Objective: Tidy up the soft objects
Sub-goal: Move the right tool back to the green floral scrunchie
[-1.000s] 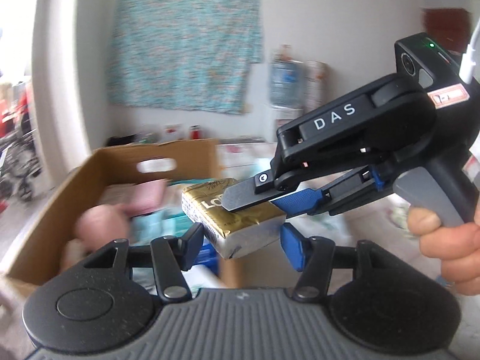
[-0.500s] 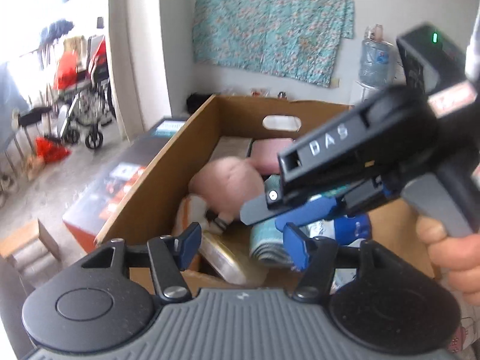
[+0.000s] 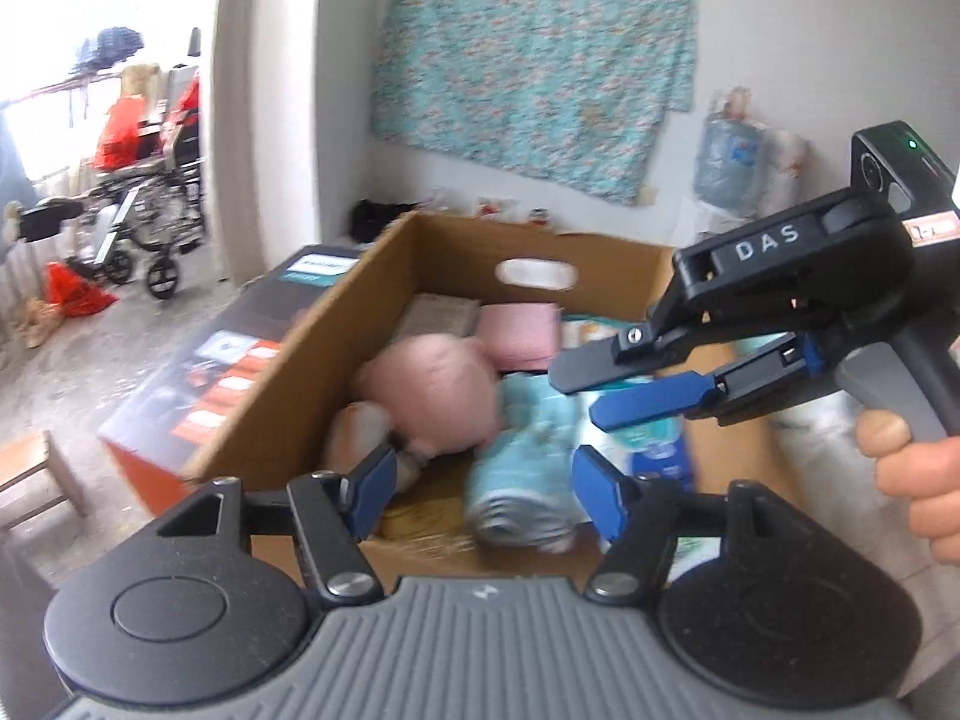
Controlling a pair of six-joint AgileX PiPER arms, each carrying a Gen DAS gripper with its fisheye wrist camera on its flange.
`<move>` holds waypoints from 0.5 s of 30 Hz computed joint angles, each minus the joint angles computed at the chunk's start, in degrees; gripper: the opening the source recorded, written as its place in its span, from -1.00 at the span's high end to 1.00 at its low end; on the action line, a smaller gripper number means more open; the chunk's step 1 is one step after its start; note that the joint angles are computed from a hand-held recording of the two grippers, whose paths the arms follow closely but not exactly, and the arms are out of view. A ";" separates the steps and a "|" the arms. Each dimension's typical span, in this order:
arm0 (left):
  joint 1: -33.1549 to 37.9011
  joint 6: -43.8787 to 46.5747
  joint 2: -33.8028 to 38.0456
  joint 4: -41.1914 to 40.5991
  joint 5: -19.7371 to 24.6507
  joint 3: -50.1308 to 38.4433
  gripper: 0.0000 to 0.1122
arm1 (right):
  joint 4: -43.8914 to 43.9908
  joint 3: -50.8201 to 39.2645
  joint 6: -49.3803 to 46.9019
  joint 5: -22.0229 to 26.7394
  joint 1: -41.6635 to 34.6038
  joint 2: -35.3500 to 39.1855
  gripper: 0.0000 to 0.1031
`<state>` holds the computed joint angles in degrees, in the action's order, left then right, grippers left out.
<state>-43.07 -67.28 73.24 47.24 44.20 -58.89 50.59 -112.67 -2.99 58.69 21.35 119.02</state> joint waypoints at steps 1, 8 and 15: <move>-0.88 0.05 0.51 0.20 -0.67 -0.62 -0.23 | 1.72 3.51 -2.11 -1.02 -1.11 -2.35 0.24; -8.89 2.52 9.22 0.31 -6.48 -8.46 -0.27 | 12.04 31.41 -17.69 -6.77 -13.71 -21.90 0.18; -16.39 8.93 23.75 -2.69 -11.69 -20.66 -0.27 | 12.10 50.40 -25.41 -2.60 -39.87 -36.49 0.01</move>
<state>-59.46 -58.36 97.00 44.56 32.51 -79.54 62.69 -62.27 -28.41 56.09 -18.51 82.52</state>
